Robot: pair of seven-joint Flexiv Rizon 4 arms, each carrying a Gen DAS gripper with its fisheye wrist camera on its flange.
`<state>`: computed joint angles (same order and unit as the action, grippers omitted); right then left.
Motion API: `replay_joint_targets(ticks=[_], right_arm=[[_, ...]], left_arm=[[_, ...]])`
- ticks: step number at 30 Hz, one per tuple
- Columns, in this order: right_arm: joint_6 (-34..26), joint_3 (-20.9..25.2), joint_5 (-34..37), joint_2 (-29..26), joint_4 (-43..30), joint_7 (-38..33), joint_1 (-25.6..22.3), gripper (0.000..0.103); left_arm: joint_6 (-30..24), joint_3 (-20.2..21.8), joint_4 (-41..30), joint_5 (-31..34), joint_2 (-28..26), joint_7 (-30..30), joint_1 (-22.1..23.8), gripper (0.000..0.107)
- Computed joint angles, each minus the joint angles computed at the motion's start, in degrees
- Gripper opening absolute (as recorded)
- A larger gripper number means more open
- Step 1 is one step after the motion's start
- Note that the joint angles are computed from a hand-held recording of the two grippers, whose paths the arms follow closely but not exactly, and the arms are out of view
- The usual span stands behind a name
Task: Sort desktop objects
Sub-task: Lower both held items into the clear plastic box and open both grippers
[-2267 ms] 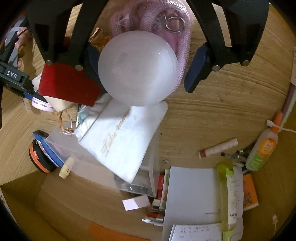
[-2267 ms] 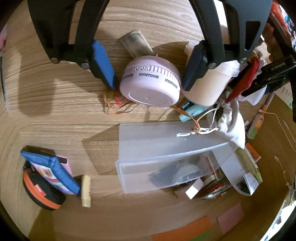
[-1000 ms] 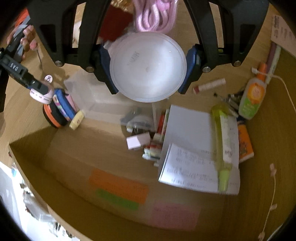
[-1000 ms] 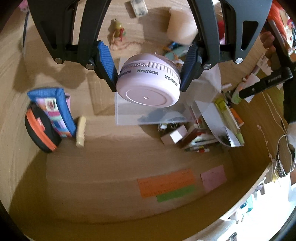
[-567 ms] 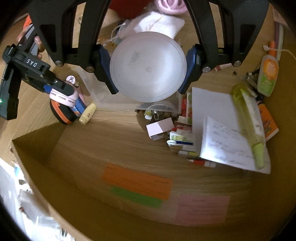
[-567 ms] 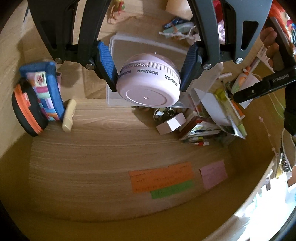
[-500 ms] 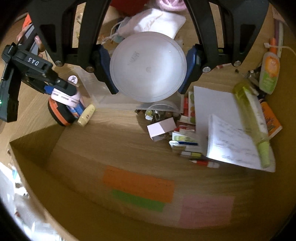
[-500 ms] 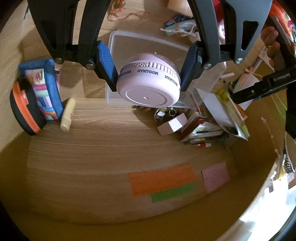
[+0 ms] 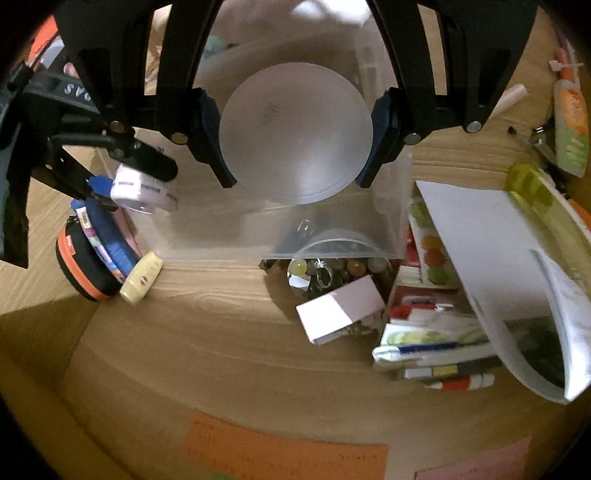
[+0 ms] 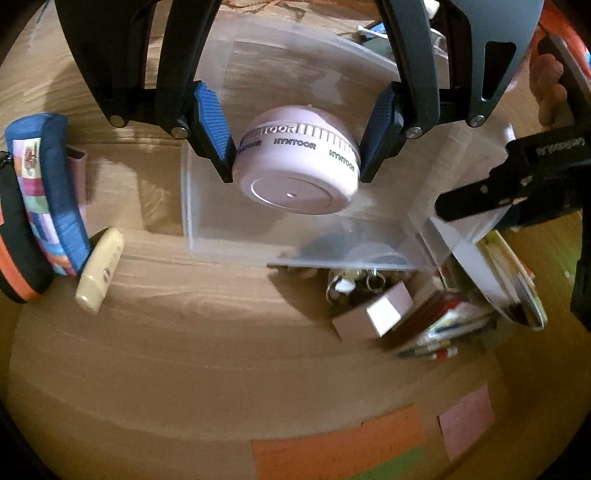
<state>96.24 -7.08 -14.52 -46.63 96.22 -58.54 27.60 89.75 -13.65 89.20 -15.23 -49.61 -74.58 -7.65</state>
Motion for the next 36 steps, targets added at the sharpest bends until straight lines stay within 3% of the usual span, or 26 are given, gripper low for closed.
replay_joint_targets(ticks=[4, 10, 18, 20, 23, 26, 28, 32, 36], right_arm=[[-0.60, -2.41, -0.13, -0.56, 0.22, 0.25, 1.96, 0.062], [-2.28, -4.95, -1.38, -1.46, -0.12, 0.55, 4.07, 0.062], [-2.61, -5.87, -2.77, -1.85, 0.29, 0.02, 5.18, 0.062], [-2.52, -5.54, -2.91, -1.82, 0.36, -0.16, 4.87, 0.063], [-2.61, -5.73, -2.92, -1.90, 0.25, -0.06, 4.84, 0.063], [-1.60, -7.00, -2.80, -2.01, 0.39, -0.02, 5.64, 0.065], [-0.88, -8.42, -2.48, -1.97, 0.80, 0.07, 6.73, 0.073], [1.32, -12.27, -0.88, -1.33, 2.55, 0.03, 9.90, 0.075], [4.80, -17.18, 2.63, 0.28, 6.02, -0.91, 14.47, 0.080]], left_arm=[[-1.61, 1.16, -2.19, 0.20, -1.58, 0.31, -1.12, 0.065], [-4.19, 10.50, -6.55, 1.78, -3.62, -3.81, -7.69, 0.065], [-4.88, 15.52, -7.69, 5.60, -4.13, -6.70, -10.91, 0.065], [-3.98, 15.26, -7.16, 6.22, -3.91, -7.09, -10.57, 0.065], [-2.33, 15.17, -6.37, 6.51, -3.54, -7.84, -10.28, 0.074], [-1.38, 14.36, -5.81, 6.54, -3.23, -7.77, -9.67, 0.075], [-0.35, 13.58, -5.00, 6.64, -2.72, -7.47, -9.19, 0.075], [3.79, 15.61, -2.51, 6.86, -1.01, -8.43, -10.81, 0.079], [9.83, 15.48, 1.73, 7.32, 1.73, -7.83, -10.68, 0.093]])
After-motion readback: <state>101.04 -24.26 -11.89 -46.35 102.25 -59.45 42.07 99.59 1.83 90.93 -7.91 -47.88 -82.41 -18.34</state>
